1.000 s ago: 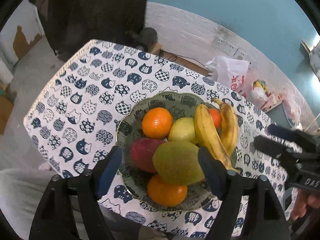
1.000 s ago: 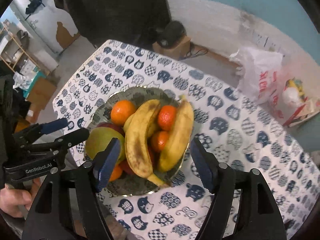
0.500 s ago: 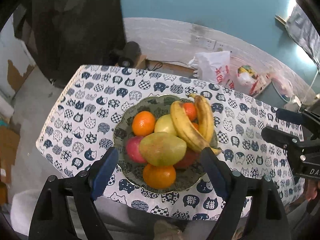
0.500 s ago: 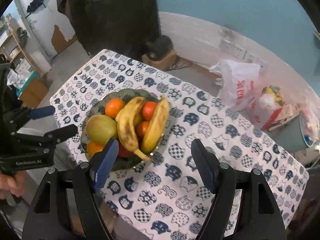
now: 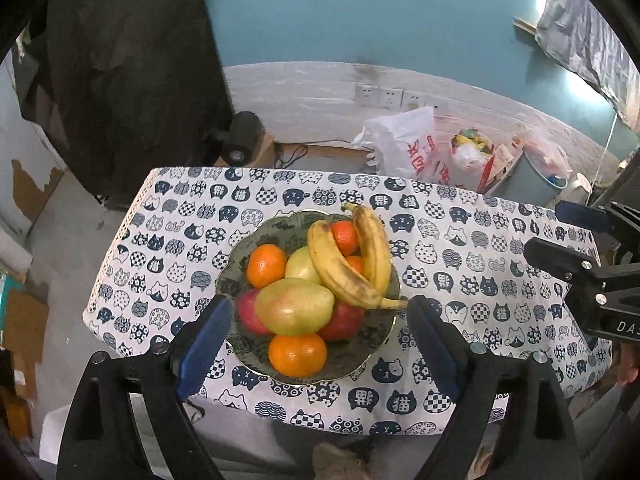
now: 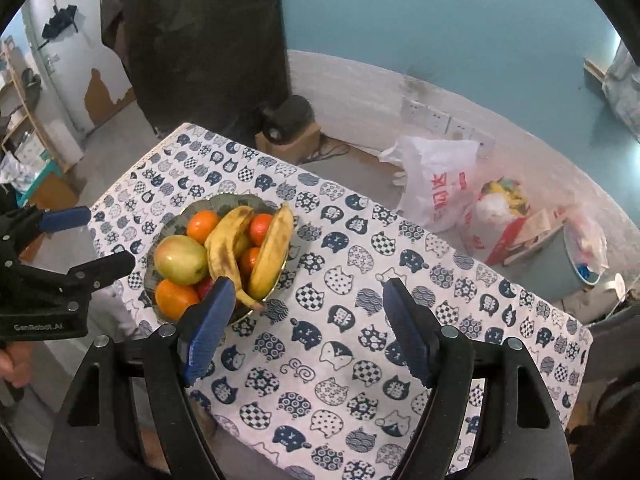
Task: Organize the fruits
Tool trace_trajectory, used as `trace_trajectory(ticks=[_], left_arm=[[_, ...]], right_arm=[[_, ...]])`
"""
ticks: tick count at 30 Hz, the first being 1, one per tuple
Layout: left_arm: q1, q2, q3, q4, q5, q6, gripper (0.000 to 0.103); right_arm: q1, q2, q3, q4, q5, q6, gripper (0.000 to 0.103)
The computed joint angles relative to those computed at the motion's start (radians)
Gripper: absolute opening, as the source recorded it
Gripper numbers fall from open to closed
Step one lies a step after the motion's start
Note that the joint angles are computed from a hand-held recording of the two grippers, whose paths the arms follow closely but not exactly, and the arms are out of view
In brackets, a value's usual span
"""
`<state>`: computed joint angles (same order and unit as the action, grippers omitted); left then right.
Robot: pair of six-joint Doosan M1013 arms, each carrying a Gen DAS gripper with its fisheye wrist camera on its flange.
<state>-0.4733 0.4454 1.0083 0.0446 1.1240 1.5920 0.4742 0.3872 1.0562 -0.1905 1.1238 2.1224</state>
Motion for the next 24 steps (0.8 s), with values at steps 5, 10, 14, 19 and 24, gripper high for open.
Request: trace_trajectory(ticks=[5,10,14,19,24], left_arm=[[-0.007,-0.002,-0.001,-0.004,0.007,0.005,0.090],[-0.017,-0.005,0.002,0.009,0.004,0.013,0.090],[-0.021,-0.003,-0.001,0.014,0.008,0.017,0.090],[-0.023,-0.003,-0.001,0.018,0.012,0.015,0.090],[-0.022,-0.005,0.002,0.020,0.009,0.014,0.090]], right_arm=[[-0.001,-0.016,0.021,-0.006,-0.010,0.008,0.075],[-0.002,-0.020,0.028,-0.002,-0.009,0.009,0.075],[-0.002,-0.020,0.030,0.002,-0.009,0.007,0.075],[-0.002,-0.019,0.029,0.004,-0.006,0.005,0.075],[0.001,-0.015,0.023,0.003,-0.004,0.000,0.075]])
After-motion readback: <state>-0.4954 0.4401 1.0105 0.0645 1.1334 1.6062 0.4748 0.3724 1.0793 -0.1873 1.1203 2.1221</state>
